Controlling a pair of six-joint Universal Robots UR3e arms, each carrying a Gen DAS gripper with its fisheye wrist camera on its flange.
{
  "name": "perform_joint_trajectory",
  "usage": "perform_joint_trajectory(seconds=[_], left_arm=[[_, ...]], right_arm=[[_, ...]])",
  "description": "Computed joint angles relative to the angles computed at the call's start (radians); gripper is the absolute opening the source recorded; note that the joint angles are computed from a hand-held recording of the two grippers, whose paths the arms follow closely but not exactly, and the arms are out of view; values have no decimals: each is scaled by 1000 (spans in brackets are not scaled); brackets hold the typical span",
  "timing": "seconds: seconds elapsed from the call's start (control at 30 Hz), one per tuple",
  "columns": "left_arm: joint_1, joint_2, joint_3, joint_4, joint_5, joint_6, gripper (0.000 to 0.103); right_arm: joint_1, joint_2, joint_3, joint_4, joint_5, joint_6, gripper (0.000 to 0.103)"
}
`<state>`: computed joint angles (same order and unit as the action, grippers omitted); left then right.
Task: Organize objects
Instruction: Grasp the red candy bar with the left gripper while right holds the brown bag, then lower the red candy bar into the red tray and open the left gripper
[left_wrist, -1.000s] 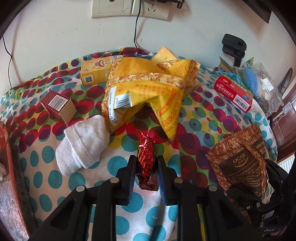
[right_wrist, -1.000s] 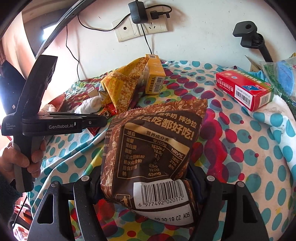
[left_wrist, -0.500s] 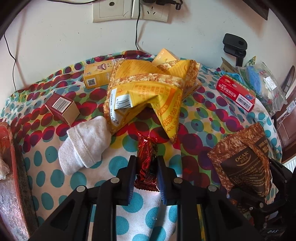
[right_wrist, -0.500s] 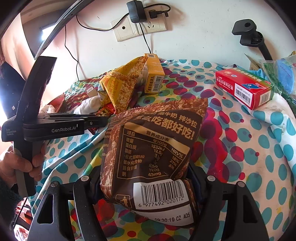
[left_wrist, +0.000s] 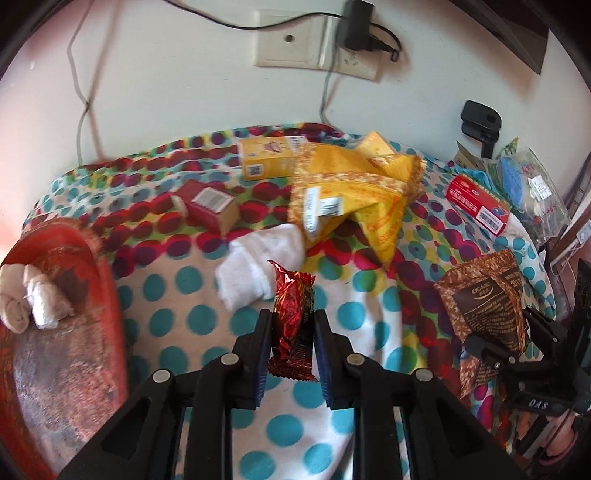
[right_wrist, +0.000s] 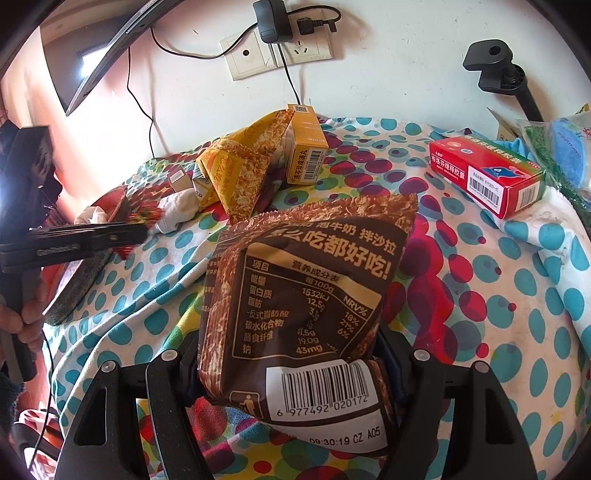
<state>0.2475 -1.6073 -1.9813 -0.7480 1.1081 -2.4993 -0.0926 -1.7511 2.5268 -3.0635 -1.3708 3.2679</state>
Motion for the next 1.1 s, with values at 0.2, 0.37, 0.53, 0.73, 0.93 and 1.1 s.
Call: perform_joint_trajectory(seconds=[0.2,0.37,0.53,0.73,0.93,1.1], left_arm=[[164,90,-33,-79,-36,96,22],[279,126,-30,-128,-53,156,22],[399,108,5,-158,-57,217,22],[504,6,88,-136,-40,236,22],[567,-131,215,-105,-18,218,22],[586,-271,372,-117,13,186,22]], right_arm=[[28,15,-19,4,-38,10,70],[46,27,-31,5,-63,15,70],[53,31,-36,7,-73,17,70],[63,39,-44,8,-88,21,71],[66,42,-46,9,-94,21,71],[63,43,-44,6,-94,18,71]])
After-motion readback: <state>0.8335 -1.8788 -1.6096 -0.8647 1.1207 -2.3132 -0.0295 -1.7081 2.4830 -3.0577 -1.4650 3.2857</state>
